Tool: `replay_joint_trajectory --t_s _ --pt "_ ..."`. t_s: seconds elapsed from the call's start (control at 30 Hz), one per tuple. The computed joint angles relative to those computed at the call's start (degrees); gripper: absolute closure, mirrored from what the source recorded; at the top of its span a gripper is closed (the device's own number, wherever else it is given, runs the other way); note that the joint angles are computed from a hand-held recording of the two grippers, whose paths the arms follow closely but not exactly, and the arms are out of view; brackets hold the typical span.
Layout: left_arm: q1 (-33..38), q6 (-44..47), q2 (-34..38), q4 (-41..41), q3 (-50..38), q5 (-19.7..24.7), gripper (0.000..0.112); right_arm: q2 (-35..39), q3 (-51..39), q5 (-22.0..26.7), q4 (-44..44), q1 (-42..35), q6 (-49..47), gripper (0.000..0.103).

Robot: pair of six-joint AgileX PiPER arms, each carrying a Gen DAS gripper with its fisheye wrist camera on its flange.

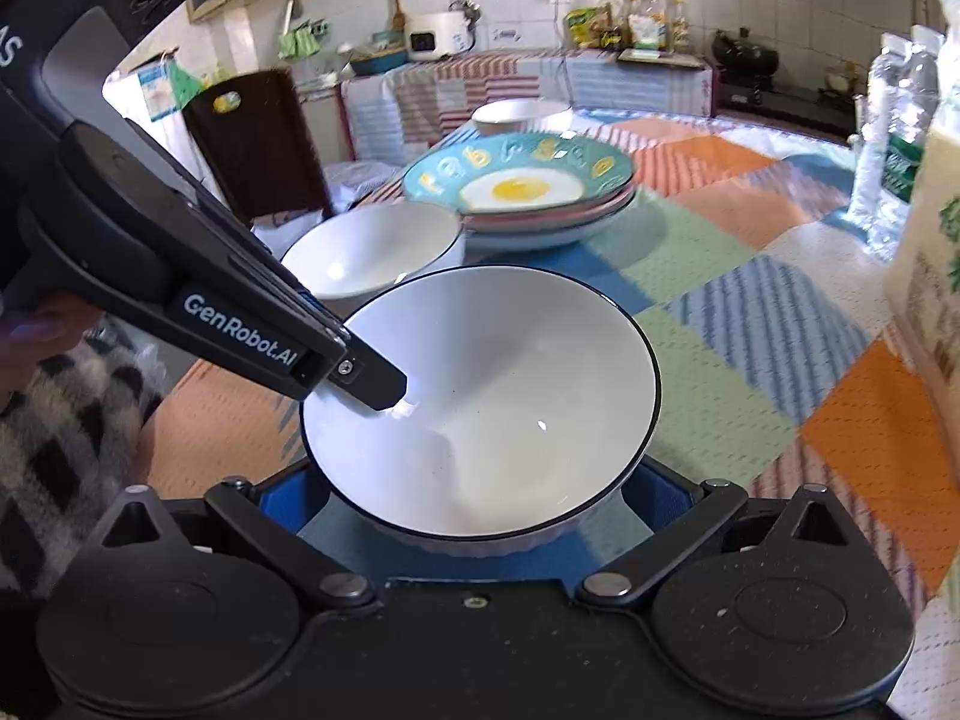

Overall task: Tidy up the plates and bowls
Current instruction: 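Carry the white bowl beside the water bottles, lower it, open both grippers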

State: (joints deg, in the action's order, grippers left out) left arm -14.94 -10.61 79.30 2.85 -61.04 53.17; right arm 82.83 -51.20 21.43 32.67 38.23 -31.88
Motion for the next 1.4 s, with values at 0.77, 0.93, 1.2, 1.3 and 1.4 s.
replay_joint_trajectory --t_s 0.77,0.93,1.2,1.3,1.4 --pt "3.7 2.9 30.4 -1.9 -35.9 2.0 0.100 18.4 -22.6 0.1 0.2 -11.4 -7.0 0.000" --pt "4.8 2.2 37.7 -2.9 -44.1 3.1 0.100 24.0 -29.5 2.3 -2.1 -13.0 -5.0 0.000" --pt "6.1 0.3 46.2 -3.5 -55.0 6.6 0.098 31.0 -37.1 3.5 -2.7 -14.3 -4.8 0.000" --pt "6.9 -0.1 47.6 -4.9 -57.7 8.1 0.098 31.8 -38.5 4.0 -2.0 -14.5 -5.4 0.000" --pt "7.1 -0.4 47.7 -5.6 -57.9 8.1 0.098 32.1 -39.2 4.6 -2.5 -14.5 -3.8 0.000"
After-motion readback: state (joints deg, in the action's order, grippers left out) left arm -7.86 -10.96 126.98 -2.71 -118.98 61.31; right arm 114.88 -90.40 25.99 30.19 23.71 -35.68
